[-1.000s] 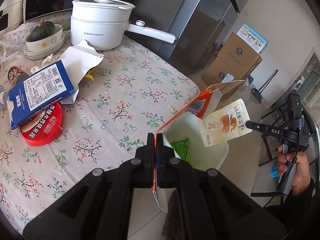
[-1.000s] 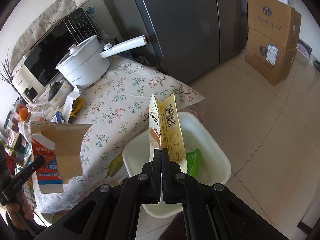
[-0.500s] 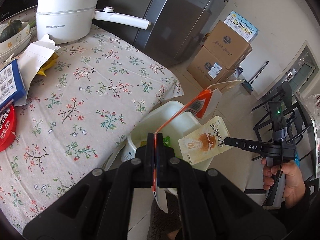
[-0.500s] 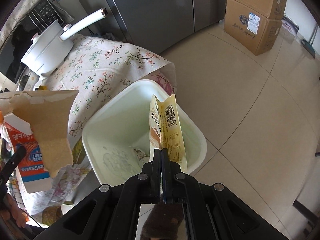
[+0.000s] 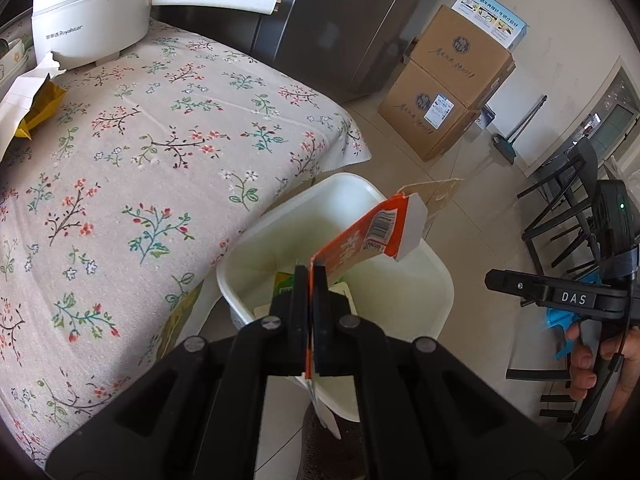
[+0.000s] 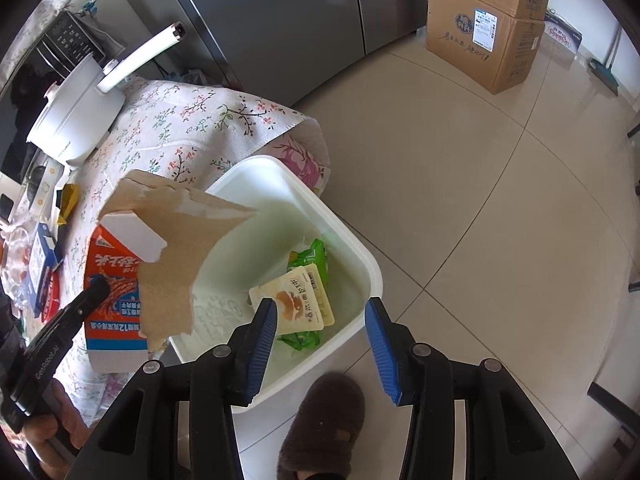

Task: Collect trash
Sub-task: 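Carry the carton and bread bag over the white bin and release both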

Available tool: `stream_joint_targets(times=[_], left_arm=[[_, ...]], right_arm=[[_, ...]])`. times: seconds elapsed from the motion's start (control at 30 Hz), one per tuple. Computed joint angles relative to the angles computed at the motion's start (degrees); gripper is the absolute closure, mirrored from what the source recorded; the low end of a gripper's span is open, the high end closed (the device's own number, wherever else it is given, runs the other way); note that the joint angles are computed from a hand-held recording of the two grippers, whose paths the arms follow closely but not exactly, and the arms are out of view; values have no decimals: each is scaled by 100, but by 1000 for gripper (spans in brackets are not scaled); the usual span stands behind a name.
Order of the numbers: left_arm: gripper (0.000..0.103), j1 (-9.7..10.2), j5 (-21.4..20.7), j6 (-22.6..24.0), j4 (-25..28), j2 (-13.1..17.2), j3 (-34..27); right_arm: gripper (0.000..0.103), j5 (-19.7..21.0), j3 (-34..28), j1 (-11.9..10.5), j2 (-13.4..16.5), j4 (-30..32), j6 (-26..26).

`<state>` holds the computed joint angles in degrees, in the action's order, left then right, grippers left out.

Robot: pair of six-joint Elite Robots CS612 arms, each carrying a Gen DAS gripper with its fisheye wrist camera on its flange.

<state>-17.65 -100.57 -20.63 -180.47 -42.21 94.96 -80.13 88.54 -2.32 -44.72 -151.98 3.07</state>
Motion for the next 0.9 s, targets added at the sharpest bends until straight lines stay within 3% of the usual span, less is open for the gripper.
stream_joint_targets(times=[0.17,0.2,0.23,0.3,0.47,0.63,0.9], left_arm=[[99,-40,113,152,-109,50,-15],[86,-60,246,200,-54,35,-12],[61,-75,363,209,-28,17,1],[35,-87,571,155,-227,-9,82],[32,-71,762,280,-141,-93,145],[22,-60,995,415,-170,-166,252],[20,75,1255,372,-158,-322,441]], right_arm=[[52,-69,-12,-2,4,-25,-4],[51,-69,-13,-2,2,-33,5],[50,-59,-13,-2,2,-45,18],[48,-51,-15,4,1,-78,42],[44,-44,-18,22,-6,-108,65],[41,-49,-31,68,-20,-144,76],[34,-59,-152,225,-12,-235,64]])
